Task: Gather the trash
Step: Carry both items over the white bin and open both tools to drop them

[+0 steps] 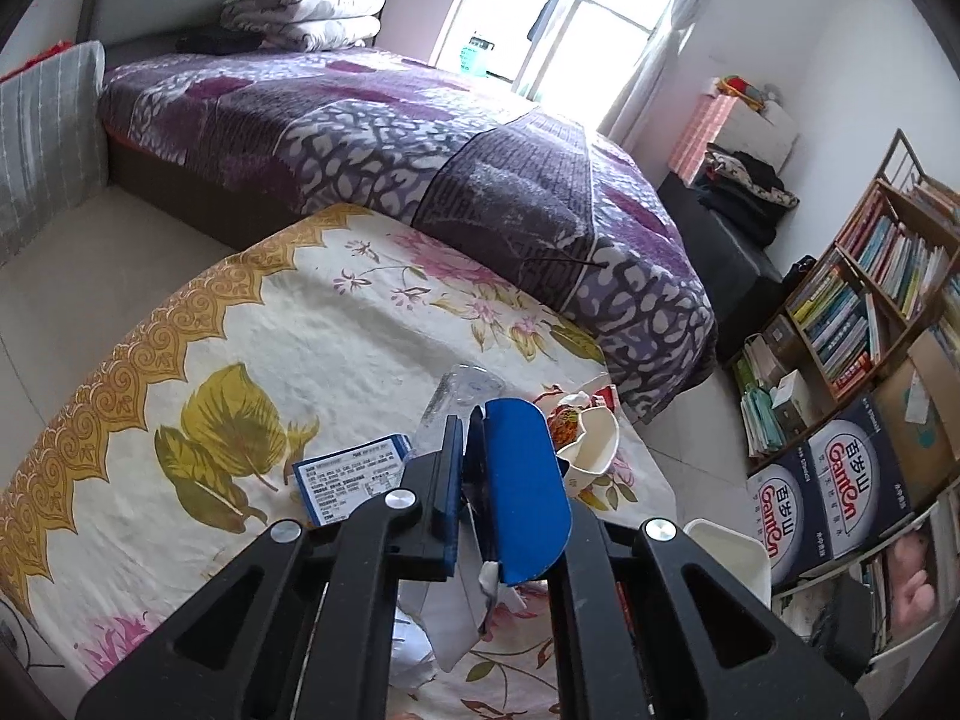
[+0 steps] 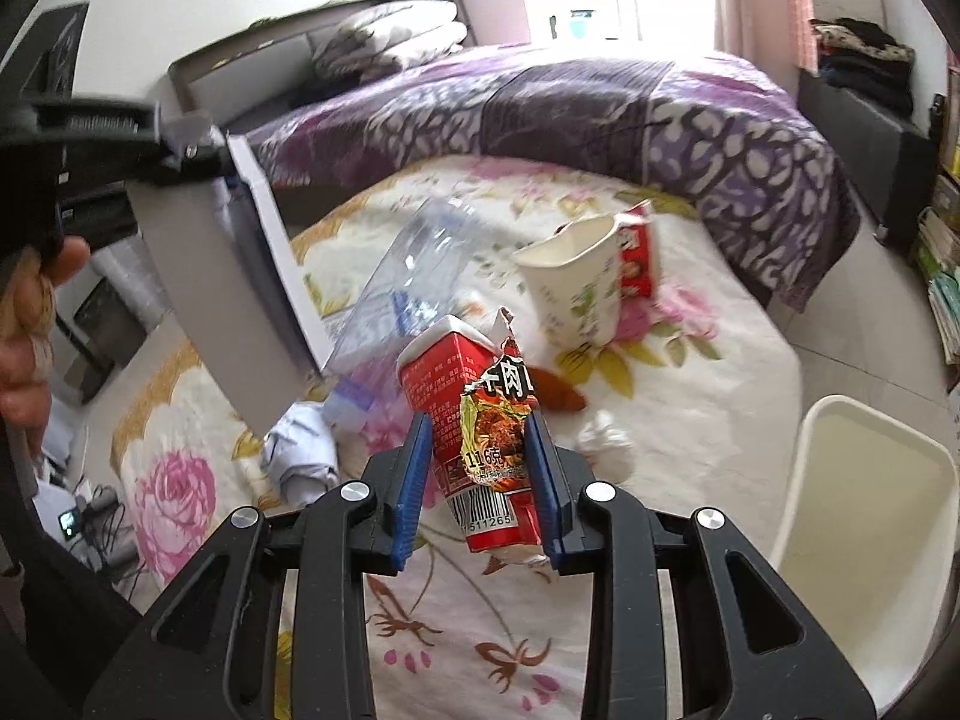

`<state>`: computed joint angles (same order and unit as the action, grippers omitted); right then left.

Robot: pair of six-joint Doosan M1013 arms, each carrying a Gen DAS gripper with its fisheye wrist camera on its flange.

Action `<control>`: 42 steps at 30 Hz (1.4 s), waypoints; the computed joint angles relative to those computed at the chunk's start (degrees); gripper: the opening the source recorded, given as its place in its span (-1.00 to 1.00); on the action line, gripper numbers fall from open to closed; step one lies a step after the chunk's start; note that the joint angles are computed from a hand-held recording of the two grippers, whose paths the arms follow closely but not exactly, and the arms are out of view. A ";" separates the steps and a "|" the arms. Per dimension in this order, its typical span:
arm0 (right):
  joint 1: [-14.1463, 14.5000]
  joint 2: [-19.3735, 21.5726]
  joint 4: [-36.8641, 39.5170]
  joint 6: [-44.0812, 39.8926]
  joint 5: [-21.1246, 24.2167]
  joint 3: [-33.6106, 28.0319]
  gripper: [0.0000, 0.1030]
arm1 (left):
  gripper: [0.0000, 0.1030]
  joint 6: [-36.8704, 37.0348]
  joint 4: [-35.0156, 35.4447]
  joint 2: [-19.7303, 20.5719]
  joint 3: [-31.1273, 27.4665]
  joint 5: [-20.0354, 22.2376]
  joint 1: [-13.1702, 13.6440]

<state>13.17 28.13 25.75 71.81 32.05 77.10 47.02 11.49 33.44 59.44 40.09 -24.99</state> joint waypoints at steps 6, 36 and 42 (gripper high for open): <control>-1.37 -1.27 -0.84 1.64 -2.69 1.33 -0.42 | -0.87 0.68 0.09 0.44 -1.25 -0.05 -0.82; -10.65 -8.57 -43.20 59.91 -0.54 8.68 0.38 | -0.87 18.04 -13.27 9.97 -16.44 5.72 -7.58; -11.49 -8.71 -47.39 67.22 0.47 8.68 0.58 | -0.87 20.59 -16.68 13.08 -21.39 9.41 -8.76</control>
<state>1.67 19.42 -21.64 139.03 32.52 85.78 67.61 -5.19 46.52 38.05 49.50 -33.75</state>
